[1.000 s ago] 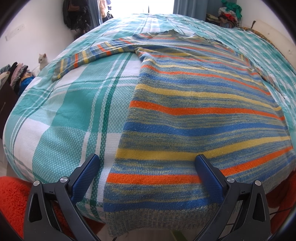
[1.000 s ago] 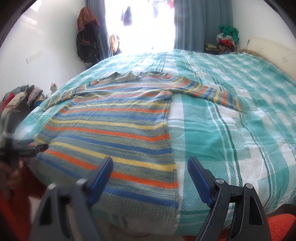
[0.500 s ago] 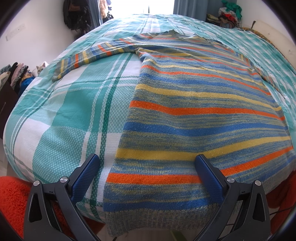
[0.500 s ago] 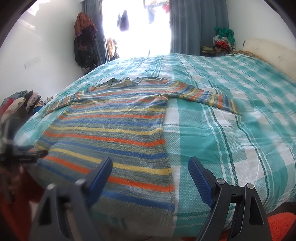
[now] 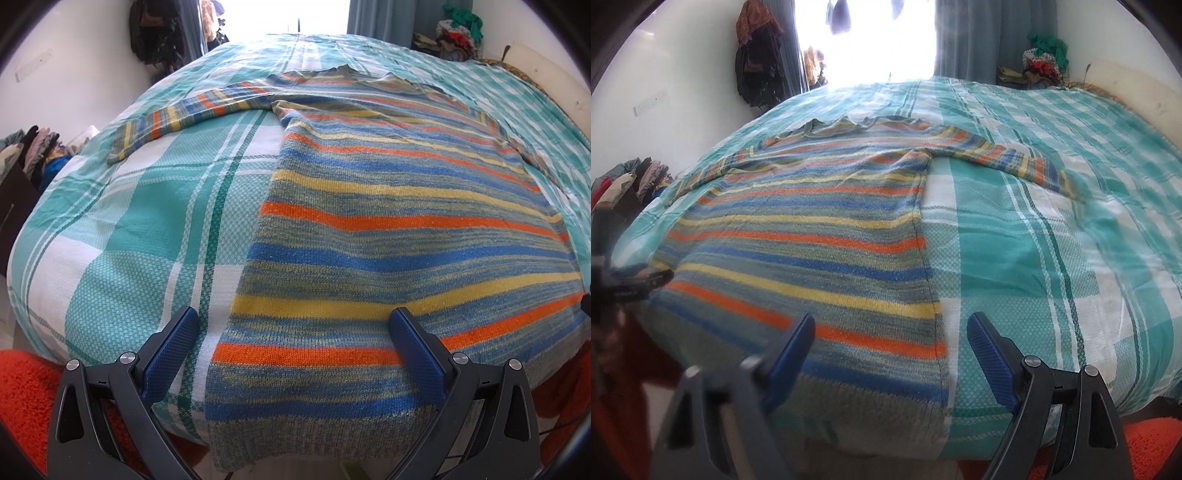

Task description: Fold small clothes

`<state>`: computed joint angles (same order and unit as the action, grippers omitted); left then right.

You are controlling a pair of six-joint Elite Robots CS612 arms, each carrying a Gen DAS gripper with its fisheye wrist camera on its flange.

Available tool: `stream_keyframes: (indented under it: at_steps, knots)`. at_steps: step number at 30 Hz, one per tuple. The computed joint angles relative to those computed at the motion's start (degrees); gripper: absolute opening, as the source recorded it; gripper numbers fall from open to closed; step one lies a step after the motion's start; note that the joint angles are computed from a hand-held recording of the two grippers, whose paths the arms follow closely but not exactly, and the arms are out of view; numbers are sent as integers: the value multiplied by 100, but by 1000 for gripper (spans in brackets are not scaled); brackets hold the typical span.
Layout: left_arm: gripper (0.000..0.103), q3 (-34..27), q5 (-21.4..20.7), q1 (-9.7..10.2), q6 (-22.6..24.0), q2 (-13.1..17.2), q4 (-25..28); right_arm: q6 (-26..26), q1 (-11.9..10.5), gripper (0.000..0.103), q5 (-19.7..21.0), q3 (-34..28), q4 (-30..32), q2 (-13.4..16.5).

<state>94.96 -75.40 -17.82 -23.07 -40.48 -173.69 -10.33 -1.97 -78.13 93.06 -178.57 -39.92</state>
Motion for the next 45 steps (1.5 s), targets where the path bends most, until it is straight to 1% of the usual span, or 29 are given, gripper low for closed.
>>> stream_keyframes:
  at_steps: [1, 3, 5, 7, 11, 15, 20, 22, 26, 27, 33, 38, 42, 45]
  knots:
    - [103, 4, 36, -9, 18, 2, -15, 34, -13, 84, 30, 1, -6, 2]
    - [103, 9, 24, -5, 47, 3, -37, 64, -36, 84, 103, 48, -335, -5]
    - [103, 7, -21, 7, 6, -2, -21, 158, -42, 84, 87, 92, -662, -18]
    - [103, 15, 46, -13, -47, -2, -29, 271, -62, 84, 125, 143, -828, -38]
    - [103, 62, 282, -83, -74, 4, -128, 259, -74, 84, 135, 180, -714, -70]
    - [103, 56, 175, -51, -100, 2, -123, 338, -86, 84, 106, 188, -824, -71]
    - [103, 59, 205, -52, -121, -6, -122, 366, -102, 84, 126, 207, -856, -79]
    - [103, 58, 125, -35, -128, -15, -114, 382, -105, 84, 140, 214, -919, -77]
    - [103, 69, -254, 58, -174, -22, -176, 386, -105, 84, 154, 208, -894, -74]
    - [103, 76, -292, 66, -194, -27, -186, 380, -105, 84, 157, 210, -898, -73]
    - [103, 74, -164, 19, -138, -32, -119, 419, -105, 84, 149, 207, -873, -81]
    - [103, 70, -268, 47, -110, -29, -132, 474, -110, 84, 140, 216, -859, -86]
    - [103, 80, -261, 42, -81, -33, -149, 472, -112, 84, 141, 217, -858, -87]
    - [102, 117, -320, 59, -135, -108, -180, 464, -111, 84, 136, 222, -907, -80]
